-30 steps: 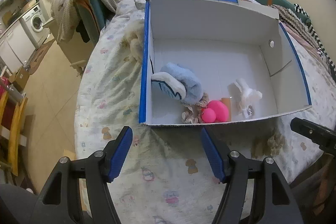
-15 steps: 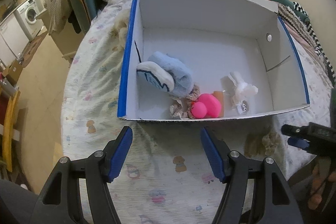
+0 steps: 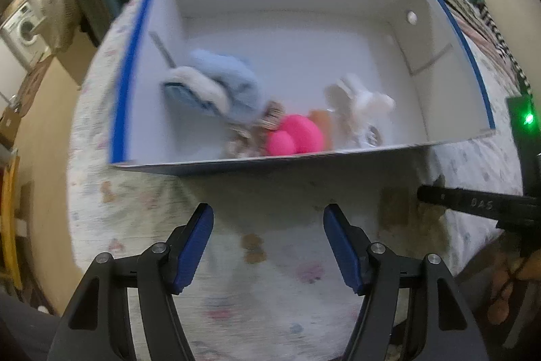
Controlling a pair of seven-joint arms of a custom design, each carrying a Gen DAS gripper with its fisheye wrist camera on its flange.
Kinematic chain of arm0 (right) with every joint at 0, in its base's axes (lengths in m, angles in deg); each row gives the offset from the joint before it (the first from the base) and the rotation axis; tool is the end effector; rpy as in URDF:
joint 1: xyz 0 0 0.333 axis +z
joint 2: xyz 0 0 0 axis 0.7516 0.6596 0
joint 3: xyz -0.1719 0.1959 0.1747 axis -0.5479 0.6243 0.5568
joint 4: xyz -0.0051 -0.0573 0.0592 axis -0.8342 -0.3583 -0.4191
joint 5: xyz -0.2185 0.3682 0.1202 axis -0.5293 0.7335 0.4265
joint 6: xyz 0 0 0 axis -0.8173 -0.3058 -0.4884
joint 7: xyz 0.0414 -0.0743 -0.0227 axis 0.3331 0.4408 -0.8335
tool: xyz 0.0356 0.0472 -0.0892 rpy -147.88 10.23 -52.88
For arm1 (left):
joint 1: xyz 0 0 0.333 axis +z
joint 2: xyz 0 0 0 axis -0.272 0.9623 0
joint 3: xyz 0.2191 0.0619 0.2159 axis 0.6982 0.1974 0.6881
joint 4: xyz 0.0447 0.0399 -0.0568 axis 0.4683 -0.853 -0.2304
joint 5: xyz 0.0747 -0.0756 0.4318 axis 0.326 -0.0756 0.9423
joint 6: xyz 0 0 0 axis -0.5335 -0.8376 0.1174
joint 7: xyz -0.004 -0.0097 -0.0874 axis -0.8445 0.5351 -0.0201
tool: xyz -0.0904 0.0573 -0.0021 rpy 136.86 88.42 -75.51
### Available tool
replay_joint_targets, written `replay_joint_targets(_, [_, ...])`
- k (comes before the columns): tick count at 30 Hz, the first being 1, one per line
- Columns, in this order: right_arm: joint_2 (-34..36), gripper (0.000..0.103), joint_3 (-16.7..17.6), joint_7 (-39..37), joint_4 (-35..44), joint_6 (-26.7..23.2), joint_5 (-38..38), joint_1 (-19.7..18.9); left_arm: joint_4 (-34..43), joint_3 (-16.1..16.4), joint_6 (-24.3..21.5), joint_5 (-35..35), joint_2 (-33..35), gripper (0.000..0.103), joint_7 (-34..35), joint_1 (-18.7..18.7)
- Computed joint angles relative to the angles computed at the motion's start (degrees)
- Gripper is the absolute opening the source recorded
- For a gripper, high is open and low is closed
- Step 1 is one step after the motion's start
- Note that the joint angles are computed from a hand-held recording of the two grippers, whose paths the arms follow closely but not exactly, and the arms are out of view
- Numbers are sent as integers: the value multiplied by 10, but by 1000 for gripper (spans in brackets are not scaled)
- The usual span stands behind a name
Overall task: Organize soft objects
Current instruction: 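Grasp the tan foam piece with the left tool while the right tool grasps the cream scrunchie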
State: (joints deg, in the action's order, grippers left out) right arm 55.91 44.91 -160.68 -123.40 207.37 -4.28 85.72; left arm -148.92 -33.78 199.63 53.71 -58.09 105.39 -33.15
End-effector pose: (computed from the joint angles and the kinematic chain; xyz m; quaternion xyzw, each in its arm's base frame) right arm 0.3942 0.4908 0.4717 -0.3887 0.9081 0.0112 0.1555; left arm 0.4849 -0.3256 0.5401 -0.4322 0.8797 -0.1887 0.0614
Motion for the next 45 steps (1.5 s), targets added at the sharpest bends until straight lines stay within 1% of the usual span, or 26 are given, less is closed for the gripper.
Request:
replay_joint_targets(2, [-16, 25, 3, 19, -12, 6, -17, 3, 4, -4, -11, -9, 6, 65, 8, -8])
replay_joint_targets(5, [-49, 25, 12, 76, -38, 15, -55, 5, 7, -12, -19, -24, 11, 65, 23, -23])
replay_joint_targets(9, [-97, 25, 29, 141, -72, 13, -93, 5, 13, -24, -30, -41, 27, 65, 25, -44])
replay_joint_targets(12, [-136, 25, 34, 167, -108, 18, -97, 2, 26, -31, -38, -61, 52, 64, -9, -56])
replay_joint_targets(15, [-166, 25, 42, 210, -136, 35, -105, -6, 40, -40, -39, -32, 74, 64, -50, -66])
replay_joint_targets(16, [-174, 25, 47, 222, -141, 35, -109, -8, 45, -44, -38, -14, 83, 63, -64, -70])
replay_joint_targets(18, [-182, 25, 47, 225, -149, 43, -114, -13, 47, -49, -39, 16, 90, 56, -85, -79])
replay_joint_targets(20, [-189, 25, 49, 226, -155, 45, -115, -14, 56, -49, -56, 29, 101, 32, -96, -84])
replay_joint_targets(21, [-196, 25, 50, 229, -161, 47, -115, -14, 60, -50, -64, 41, 106, 30, -106, -87])
replay_joint_targets(22, [-203, 25, 52, 234, -168, 50, -115, -15, 59, -49, -60, 53, 106, 24, -114, -89])
replay_joint_targets(24, [-214, 25, 52, 235, -179, 54, -111, -15, 58, -46, -59, 44, 104, 20, -109, -90])
replay_joint_targets(26, [-216, 25, 54, 234, -182, 61, -111, -17, 54, -43, -58, 32, 100, 14, -101, -89])
replay_joint_targets(29, [-207, 25, 57, 231, -173, 64, -118, -22, 48, -38, -60, 20, 87, 10, -86, -85])
replay_joint_targets(33, [-195, 25, 59, 231, -160, 65, -125, -25, 36, -36, -55, 16, 68, 9, -88, -80])
replay_joint_targets(38, [-187, 25, 61, 228, -147, 55, -133, -23, 7, -29, -47, 6, 21, 9, -73, -70])
replay_joint_targets(42, [-182, 25, 69, 231, -128, 40, -158, -24, -15, -17, -40, -14, -26, 9, -49, -58])
replay_joint_targets(45, [-175, 25, 77, 235, -109, 30, -193, -27, -30, -5, -33, -38, -68, 9, -20, -51])
